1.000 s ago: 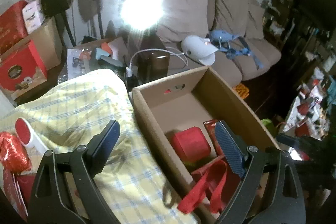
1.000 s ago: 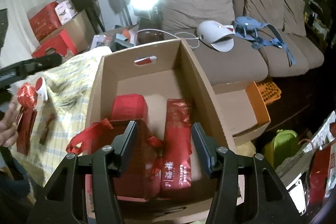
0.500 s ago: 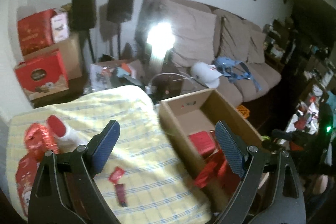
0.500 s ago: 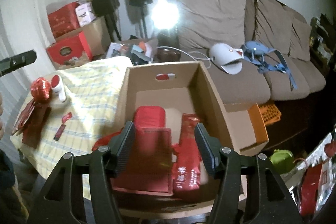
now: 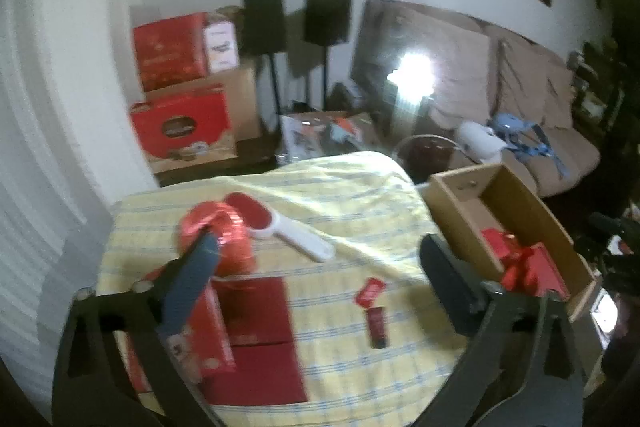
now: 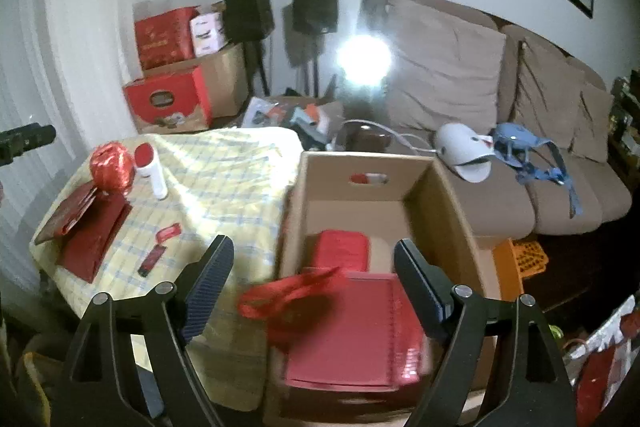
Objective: Organize objects
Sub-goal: 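Withdraw both open tools from the box toward the items on the table, then close the right tool on the small red tube on the table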
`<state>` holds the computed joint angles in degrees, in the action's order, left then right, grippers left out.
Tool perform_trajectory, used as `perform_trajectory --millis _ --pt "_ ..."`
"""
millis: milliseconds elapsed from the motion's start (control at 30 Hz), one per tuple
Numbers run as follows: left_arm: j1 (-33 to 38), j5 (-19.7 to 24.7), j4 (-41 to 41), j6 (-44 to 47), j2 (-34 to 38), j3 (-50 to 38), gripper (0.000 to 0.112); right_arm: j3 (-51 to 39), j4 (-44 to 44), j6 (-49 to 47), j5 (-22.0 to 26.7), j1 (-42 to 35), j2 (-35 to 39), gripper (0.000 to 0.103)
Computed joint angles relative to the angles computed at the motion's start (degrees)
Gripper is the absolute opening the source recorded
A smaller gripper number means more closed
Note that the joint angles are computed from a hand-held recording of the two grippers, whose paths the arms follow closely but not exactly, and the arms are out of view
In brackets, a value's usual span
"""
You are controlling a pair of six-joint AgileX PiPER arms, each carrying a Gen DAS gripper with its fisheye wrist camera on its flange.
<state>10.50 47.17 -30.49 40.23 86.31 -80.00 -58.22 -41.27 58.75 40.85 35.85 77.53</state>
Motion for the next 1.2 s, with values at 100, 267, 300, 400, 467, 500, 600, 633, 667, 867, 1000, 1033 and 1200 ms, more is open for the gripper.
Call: perform_trajectory --millis 100,267,300,400,467,500,600,633,667,867,1000,1033,1200 --pt "4.69 -0.25 -4.31 6.28 0.87 1.36 0.103 -1.13 -0.47 3.22 -2.34 2.15 3.28 0.084" --pt "9.51 -2.43 -9.32 11.23 2.76 3.29 0.103 -3.83 4.34 8.75 -10.86 5.1 12.51 0.085" --pt "10.62 -1.32 -10.73 11.58 3.84 2.62 0.103 -5.63 4.18 11.29 -9.72 5.94 14.98 0.085" --pt "13.65 2.83 -14.42 11.7 7.22 0.57 0.103 -10.01 1.94 20.34 -8.49 7.83 21.81 0.085" --pt "14.9 5.59 -15.46 12.19 9.24 -0.91 0.103 -12.98 3.07 20.01 -9.8 8.34 25.83 0.085" --pt "15.07 5.58 -15.81 12.69 9.61 -0.83 0.103 -15.87 3.52 19.1 -8.4 9.07 28.61 0.085" --pt "14.81 3.57 -15.54 13.48 10.11 0.45 0.103 -21.74 0.0 21.81 -5.54 11.15 34.92 0.084" --pt "14.09 2.51 -14.29 12.5 10.35 0.58 0.103 -23.39 -0.96 22.85 -4.32 11.75 36.6 0.083" --pt "13.88 2.35 -13.58 12.41 10.7 0.61 0.103 -24.88 -1.82 23.76 -3.56 12.3 38.17 0.082" --pt "15.69 3.52 -16.5 17.58 12.26 1.74 0.103 -32.64 -5.97 24.5 1.52 15.98 45.41 0.08" --pt "16.82 -0.8 -19.02 18.68 11.44 4.84 0.103 -37.7 -6.43 21.78 4.3 17.27 49.43 0.067" --pt "17.45 0.18 -19.96 19.56 11.79 4.71 0.103 -38.29 -6.02 21.33 4.22 17.24 49.94 0.064" --pt "18.96 1.35 -20.23 20.2 12.41 4.45 0.103 -38.94 -5.66 21.98 3.11 17.11 51.52 0.044"
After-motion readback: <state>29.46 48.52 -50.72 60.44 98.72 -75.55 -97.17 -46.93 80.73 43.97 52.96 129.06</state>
